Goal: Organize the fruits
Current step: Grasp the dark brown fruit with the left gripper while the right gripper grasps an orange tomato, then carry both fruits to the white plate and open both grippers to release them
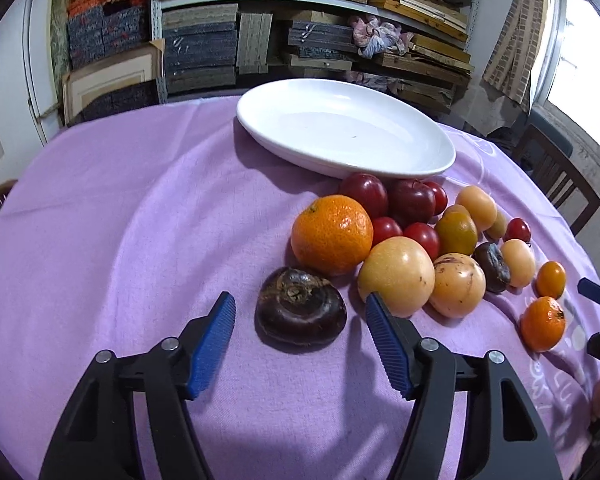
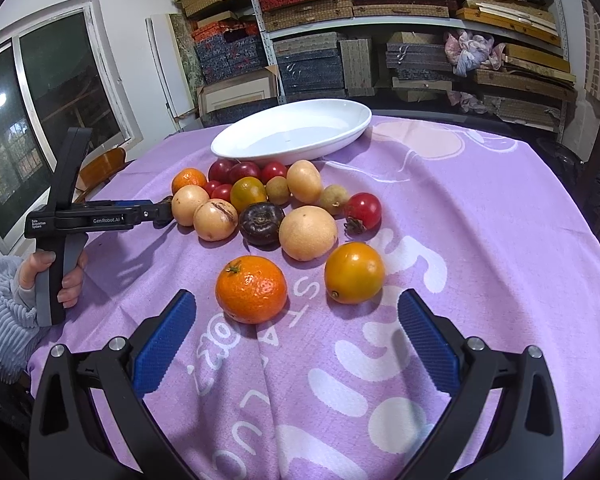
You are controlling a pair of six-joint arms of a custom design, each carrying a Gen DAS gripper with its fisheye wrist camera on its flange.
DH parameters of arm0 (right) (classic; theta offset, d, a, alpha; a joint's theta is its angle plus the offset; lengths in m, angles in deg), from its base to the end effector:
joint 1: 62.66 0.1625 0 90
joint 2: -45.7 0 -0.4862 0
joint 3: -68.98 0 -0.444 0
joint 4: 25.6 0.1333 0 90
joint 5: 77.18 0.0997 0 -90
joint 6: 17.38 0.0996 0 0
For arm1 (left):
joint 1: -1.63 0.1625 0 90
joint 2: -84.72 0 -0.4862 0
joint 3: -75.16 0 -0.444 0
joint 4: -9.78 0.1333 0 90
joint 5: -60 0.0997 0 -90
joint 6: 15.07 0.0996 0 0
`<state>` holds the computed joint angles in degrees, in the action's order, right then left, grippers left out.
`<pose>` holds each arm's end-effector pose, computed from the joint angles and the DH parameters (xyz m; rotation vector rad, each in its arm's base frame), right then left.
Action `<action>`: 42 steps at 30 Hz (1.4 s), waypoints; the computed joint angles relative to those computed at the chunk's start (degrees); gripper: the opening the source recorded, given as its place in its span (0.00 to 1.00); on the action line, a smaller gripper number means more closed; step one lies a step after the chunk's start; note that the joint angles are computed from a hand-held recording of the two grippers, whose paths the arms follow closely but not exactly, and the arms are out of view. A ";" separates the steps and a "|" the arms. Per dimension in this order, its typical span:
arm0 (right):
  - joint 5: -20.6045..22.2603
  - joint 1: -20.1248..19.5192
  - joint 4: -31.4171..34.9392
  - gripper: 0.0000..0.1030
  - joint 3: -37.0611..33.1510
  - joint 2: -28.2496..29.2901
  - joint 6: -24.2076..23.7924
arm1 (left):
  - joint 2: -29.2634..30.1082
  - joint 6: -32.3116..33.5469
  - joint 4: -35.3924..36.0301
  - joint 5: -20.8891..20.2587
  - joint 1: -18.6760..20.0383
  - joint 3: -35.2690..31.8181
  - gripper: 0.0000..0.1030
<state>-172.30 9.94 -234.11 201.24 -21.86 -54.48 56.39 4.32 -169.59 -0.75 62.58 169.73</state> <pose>-0.0351 -0.5279 0.2324 0.3621 -2.4087 1.0487 -0.1967 -0.7289 -0.0539 0.9428 2.4354 -0.5890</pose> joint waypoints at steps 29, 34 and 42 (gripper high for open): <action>-4.76 0.51 12.56 0.47 -8.53 0.28 3.93 | 0.50 1.87 -0.59 -0.41 0.23 -0.07 0.46; -2.84 -0.30 13.72 0.31 -8.56 -0.86 4.96 | 0.50 1.60 -0.09 -0.43 0.23 -0.16 0.46; -10.20 2.45 10.64 0.37 -10.26 4.14 0.42 | 0.48 1.24 0.90 -0.55 0.38 -0.50 0.46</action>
<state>-182.50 12.39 -223.47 190.98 -17.73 -54.06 56.87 5.56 -168.69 -1.30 62.97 169.23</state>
